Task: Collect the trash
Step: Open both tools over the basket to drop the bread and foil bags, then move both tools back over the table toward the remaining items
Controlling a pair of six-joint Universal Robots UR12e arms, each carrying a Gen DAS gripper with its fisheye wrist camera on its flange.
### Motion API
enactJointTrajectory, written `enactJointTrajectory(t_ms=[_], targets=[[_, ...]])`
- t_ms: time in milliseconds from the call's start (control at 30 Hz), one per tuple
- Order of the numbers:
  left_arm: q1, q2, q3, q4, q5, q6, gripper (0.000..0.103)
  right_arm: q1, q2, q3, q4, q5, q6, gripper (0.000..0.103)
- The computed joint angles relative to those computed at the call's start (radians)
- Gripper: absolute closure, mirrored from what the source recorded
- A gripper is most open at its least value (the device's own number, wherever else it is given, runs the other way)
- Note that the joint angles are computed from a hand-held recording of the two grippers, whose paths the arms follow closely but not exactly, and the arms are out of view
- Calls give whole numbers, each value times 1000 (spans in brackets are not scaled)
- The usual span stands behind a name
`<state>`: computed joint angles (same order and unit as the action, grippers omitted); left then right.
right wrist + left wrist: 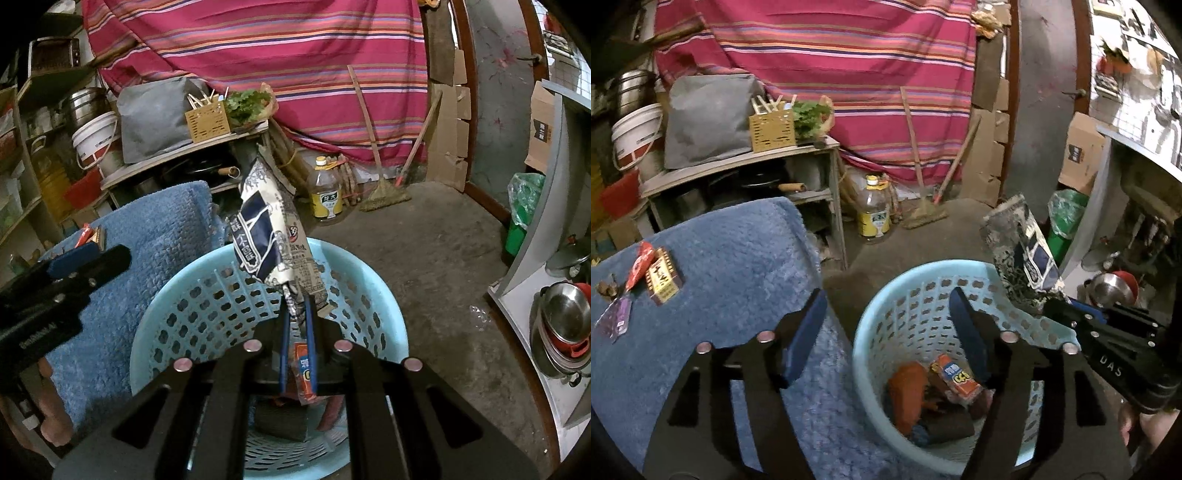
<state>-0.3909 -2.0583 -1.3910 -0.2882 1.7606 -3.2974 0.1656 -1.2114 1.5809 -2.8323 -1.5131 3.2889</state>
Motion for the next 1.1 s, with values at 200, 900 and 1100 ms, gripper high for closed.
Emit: enactJointTrajectory(t_ms=[200,900,1100], targets=[[11,28,-43,31,71,-21,18,10,13,-22,45,15,-26,94],[161,202,-282,67,202,-116,6,110,65,-113,37,-114,-71,19],[235,228,-316,38,241,-142,6,177,137,-214,2,-100,-73,13]])
